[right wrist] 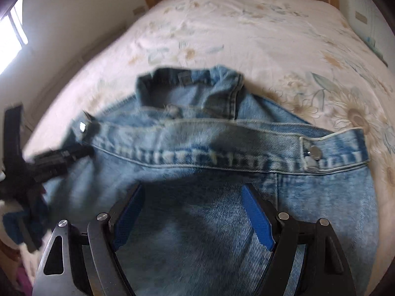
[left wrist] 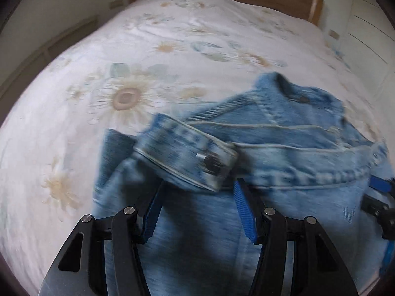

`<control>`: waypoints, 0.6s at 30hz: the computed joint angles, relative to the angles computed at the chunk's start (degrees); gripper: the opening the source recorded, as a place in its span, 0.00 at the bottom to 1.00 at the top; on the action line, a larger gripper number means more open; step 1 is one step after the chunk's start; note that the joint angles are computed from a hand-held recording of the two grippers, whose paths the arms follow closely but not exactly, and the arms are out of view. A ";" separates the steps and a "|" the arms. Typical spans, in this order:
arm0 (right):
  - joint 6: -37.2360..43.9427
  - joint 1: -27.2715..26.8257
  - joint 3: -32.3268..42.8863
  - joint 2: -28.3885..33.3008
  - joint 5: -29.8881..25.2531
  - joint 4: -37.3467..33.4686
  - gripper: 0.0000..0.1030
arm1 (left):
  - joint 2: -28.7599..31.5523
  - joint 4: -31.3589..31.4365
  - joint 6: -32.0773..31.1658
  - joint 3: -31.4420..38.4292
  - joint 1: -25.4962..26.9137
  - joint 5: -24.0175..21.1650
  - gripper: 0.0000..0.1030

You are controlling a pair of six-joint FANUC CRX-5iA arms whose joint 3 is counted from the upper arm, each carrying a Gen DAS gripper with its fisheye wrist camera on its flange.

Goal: Fold large clothes
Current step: 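Lay the folded hem onto the collar and open both tools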

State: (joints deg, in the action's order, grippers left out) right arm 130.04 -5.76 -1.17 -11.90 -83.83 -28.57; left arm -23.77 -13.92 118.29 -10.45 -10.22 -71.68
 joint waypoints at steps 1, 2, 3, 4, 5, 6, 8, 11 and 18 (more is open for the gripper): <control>-0.04 0.87 -1.12 -0.42 1.78 0.84 0.79 | -1.22 1.80 -0.58 -1.80 2.39 1.83 0.52; -0.38 1.19 -1.57 -0.54 2.83 0.79 0.79 | -2.24 3.11 -1.06 -3.31 4.17 3.51 0.52; -0.78 1.44 -1.81 -0.55 3.89 0.74 0.80 | -2.58 2.16 -0.55 -3.63 4.05 4.02 0.52; -1.25 1.85 -1.96 -0.48 4.98 0.87 0.80 | -2.65 -0.05 0.37 -3.80 2.98 4.63 0.54; -1.60 2.12 -2.11 -0.39 5.93 0.95 0.80 | -2.90 -1.03 1.12 -4.06 2.62 5.05 0.54; -1.95 2.26 -2.14 -0.23 6.65 0.88 0.80 | -3.28 -1.08 1.81 -4.55 3.07 5.68 0.54; -1.74 2.49 -2.25 -0.05 7.87 0.62 0.80 | -3.40 -2.33 4.14 -4.44 3.35 5.73 0.54; -2.54 2.23 -1.72 0.49 7.96 -0.19 0.80 | -2.85 -3.51 6.89 -2.87 3.64 4.20 0.54; -2.06 -0.17 -0.98 -2.24 7.52 -0.46 0.80 | -1.12 -14.41 13.28 4.50 -7.30 -4.03 0.53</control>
State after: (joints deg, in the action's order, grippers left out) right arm 127.97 -5.93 -2.15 -14.14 -76.31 -29.03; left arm -24.89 -28.33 131.57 -5.94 -17.52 -75.71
